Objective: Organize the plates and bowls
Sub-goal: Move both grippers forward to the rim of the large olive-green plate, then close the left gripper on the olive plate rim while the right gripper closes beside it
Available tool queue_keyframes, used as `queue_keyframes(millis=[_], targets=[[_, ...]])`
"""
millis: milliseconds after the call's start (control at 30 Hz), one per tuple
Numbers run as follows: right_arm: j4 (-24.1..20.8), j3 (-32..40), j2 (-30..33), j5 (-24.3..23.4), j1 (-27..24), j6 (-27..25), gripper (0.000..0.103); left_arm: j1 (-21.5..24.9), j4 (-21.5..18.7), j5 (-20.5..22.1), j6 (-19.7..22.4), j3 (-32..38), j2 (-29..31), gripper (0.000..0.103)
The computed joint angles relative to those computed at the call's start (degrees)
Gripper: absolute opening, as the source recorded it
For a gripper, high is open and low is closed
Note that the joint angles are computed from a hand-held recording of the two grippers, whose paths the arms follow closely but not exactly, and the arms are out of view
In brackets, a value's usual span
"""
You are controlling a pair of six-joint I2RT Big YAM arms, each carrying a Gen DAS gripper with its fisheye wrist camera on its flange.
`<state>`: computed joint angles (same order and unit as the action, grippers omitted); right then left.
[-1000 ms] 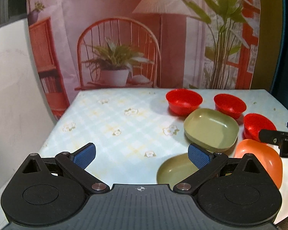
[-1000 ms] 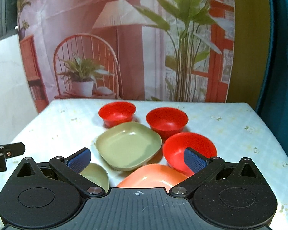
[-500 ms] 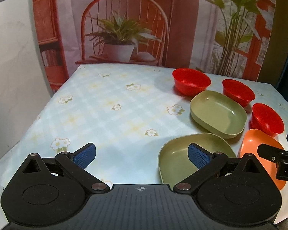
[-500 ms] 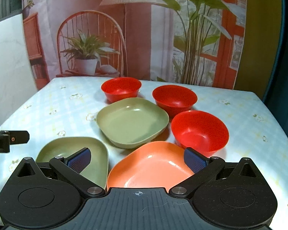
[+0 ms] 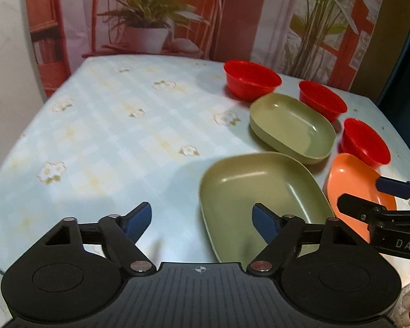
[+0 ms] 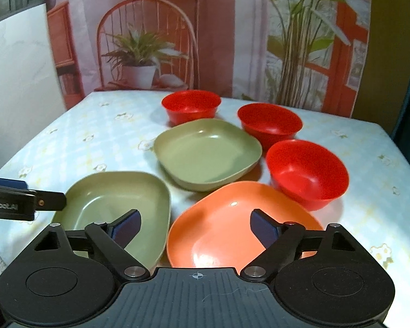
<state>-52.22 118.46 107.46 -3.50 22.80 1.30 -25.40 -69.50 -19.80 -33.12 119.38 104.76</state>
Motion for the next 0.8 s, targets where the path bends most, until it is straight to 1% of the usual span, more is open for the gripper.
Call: queue_keyframes(millis=[67,133,167,233,267,300,333,433,500,667,800], targets=[[0.1,-0.2,-0.1,-0.3,0.0,0.0,0.082,0.2,0.5,1.1,0.1,-0.5,0.0,0.073],[0.1,-0.3,-0.1,-0.5,-0.1,0.2,0.081,0.3,0.4,2.6,-0.1,-0.6,0.2,0.063],[0.1,-0.4,-0.1,-0.6,-0.1,0.2,0.08,0.4,0.5,3.3,-0.3,-0.7,0.3,0.06],[-0.2,-0.3,0.0,-0.9,-0.1,0.2,0.079,0.6,0.2,4.9,-1.0,-0.9,0.6,0.043],[-0.3,-0.1,0.1,-1.1,-0.2,0.2,0.078,0.7,0.0,5.6,-1.3,-1.1,0.6,0.039],[-0.5,0.0,0.3,-1.4,-0.2,0.1,0.078,0.8,-0.2,6.0,-1.8,-1.2,0.7,0.031],[-0.6,0.1,0.3,-1.6,-0.2,0.0,0.077,1.0,-0.3,6.5,-2.2,-1.3,0.8,0.025],[-1.3,0.7,0.9,-2.2,-0.1,-0.3,0.074,1.5,-0.4,7.8,-4.2,-2.2,0.8,0.019],[-1.8,1.4,1.4,-2.5,0.1,-0.8,0.071,1.8,1.1,8.6,-5.2,-3.7,0.0,0.018],[-1.8,2.5,2.2,-3.0,0.6,-2.8,0.065,1.9,2.2,8.9,-5.6,-4.6,-0.3,0.018],[-2.3,3.6,3.0,-3.2,0.9,-3.7,0.063,2.2,3.2,9.7,-6.4,-5.5,-0.8,0.017]])
